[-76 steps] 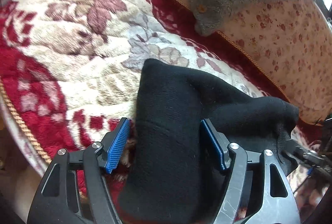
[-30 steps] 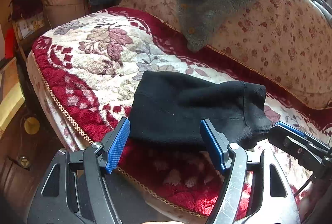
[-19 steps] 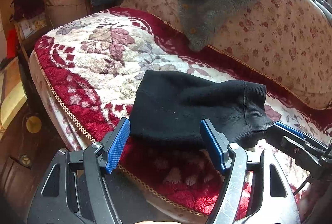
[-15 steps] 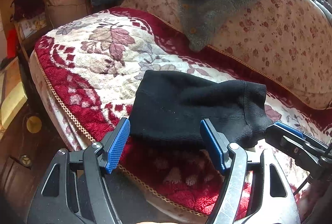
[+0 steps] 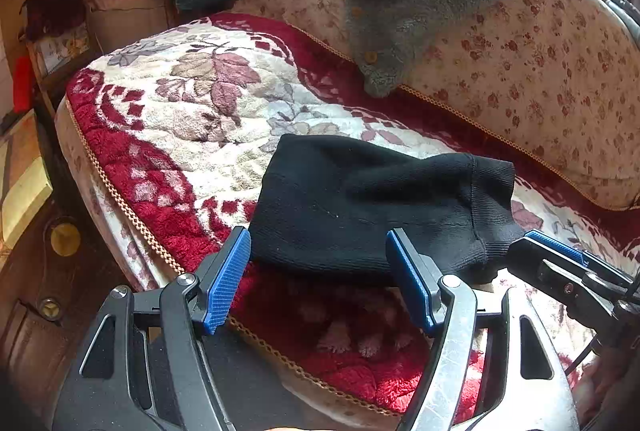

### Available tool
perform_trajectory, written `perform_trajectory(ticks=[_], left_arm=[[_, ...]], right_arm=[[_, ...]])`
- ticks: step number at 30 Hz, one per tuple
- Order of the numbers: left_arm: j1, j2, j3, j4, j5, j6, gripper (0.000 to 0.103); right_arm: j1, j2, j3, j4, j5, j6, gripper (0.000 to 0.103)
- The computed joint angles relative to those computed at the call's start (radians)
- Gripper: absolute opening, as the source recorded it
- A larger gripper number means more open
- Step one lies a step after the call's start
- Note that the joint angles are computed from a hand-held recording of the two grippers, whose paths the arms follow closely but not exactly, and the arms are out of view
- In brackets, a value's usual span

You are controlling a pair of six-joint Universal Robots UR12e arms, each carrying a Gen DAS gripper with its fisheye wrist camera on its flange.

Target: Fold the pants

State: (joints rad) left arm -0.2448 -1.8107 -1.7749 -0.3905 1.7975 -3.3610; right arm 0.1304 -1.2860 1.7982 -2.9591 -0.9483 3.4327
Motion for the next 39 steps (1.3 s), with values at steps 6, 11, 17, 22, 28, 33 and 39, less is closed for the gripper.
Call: perform_trajectory(ticks=[6,11,17,22,28,33,39], left_arm=[[0.001,-0.001,0.0,0.004,0.002,-0.001,0.071],[0.006,0.001,-0.002,0.003,-0.001,-0.006,0.071],[0.008,0.002,0.0,-0.008,-0.004,-0.011,0.071],[0.008,0.001,0.0,-0.008,-0.004,-0.013,0.071],[0.007,0.002,-0.001,-0.012,0.001,-0.019,0.071],[0.008,0.003,-0.002,-0.012,0.001,-0.021,0.071],[0.009,0.003,-0.001,-0.013,0.001,-0.022,0.071]], right_arm=[[0.003,0.002,-0.005,0.006,-0.004,-0.008,0.062],[0.007,0.009,-0.015,0.015,-0.001,-0.018,0.062],[0.009,0.009,-0.015,0.014,-0.003,-0.017,0.063],[0.009,0.009,-0.015,0.016,-0.002,-0.017,0.063],[0.01,0.01,-0.015,0.02,0.002,-0.023,0.063],[0.013,0.01,-0.017,0.021,-0.001,-0.027,0.063],[0.017,0.012,-0.02,0.029,-0.002,-0.031,0.063]])
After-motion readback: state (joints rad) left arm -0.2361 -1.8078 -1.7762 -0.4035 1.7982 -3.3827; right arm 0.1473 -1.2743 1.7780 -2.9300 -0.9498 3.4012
